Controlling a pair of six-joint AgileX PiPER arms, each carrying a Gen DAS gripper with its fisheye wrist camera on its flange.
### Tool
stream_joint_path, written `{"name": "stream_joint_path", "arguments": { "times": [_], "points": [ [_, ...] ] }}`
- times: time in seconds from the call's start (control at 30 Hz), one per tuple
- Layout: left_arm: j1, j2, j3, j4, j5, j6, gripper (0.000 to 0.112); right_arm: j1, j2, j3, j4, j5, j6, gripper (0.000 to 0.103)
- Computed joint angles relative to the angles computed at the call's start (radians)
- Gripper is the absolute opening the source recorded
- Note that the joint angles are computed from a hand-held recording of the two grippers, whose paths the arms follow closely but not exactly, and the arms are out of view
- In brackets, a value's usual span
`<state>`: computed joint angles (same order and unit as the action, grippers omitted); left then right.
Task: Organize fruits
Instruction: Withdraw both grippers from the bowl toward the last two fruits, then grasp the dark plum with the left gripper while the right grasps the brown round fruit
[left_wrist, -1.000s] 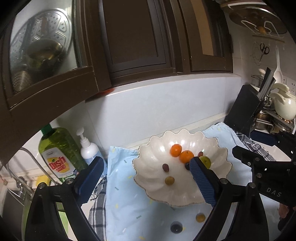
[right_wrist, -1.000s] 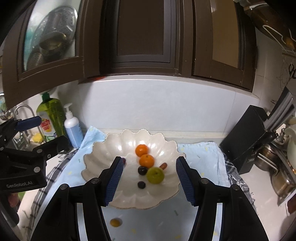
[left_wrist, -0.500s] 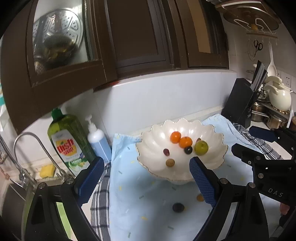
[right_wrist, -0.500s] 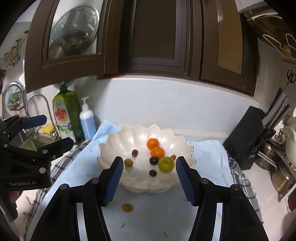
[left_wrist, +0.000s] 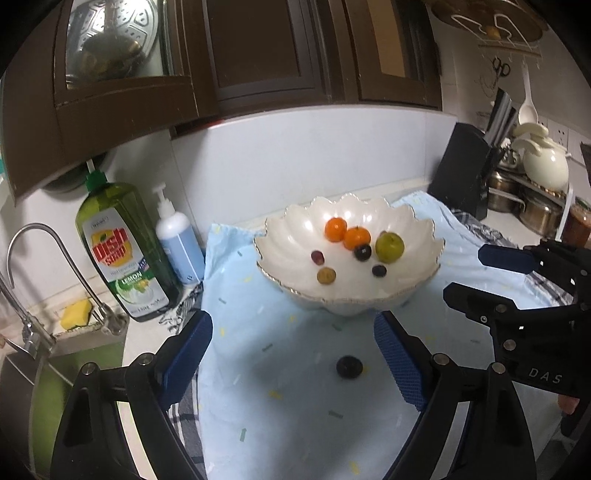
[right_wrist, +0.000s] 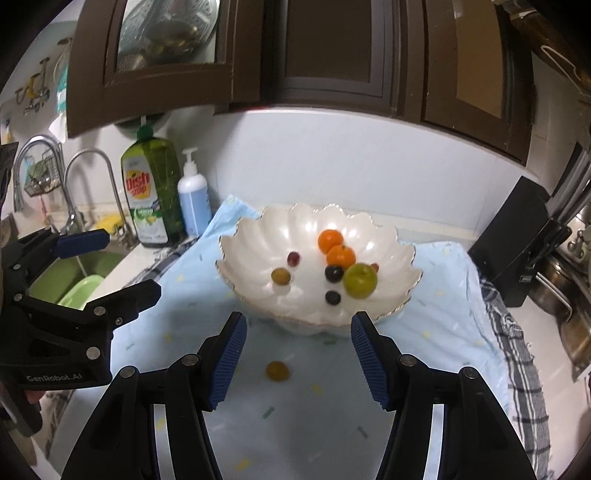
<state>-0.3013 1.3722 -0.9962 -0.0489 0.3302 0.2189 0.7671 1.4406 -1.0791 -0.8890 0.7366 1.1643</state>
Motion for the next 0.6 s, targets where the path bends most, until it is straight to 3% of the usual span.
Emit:
{"name": "stream_joint_path", "arguments": {
  "times": [0.27, 0.6],
  "points": [
    [0.022, 0.022, 0.082, -0.181, -0.061, 0.257, 0.088, -0.006, 0.043, 0.030, 0.052, -0.054, -0.027, 0.060],
    [0.021, 0.119, 0.076, -0.349, -0.068, 0.454, 0.082, -0.067, 0.111, 0.031, 0.125, -0.126, -0.104, 0.056]
  ]
}}
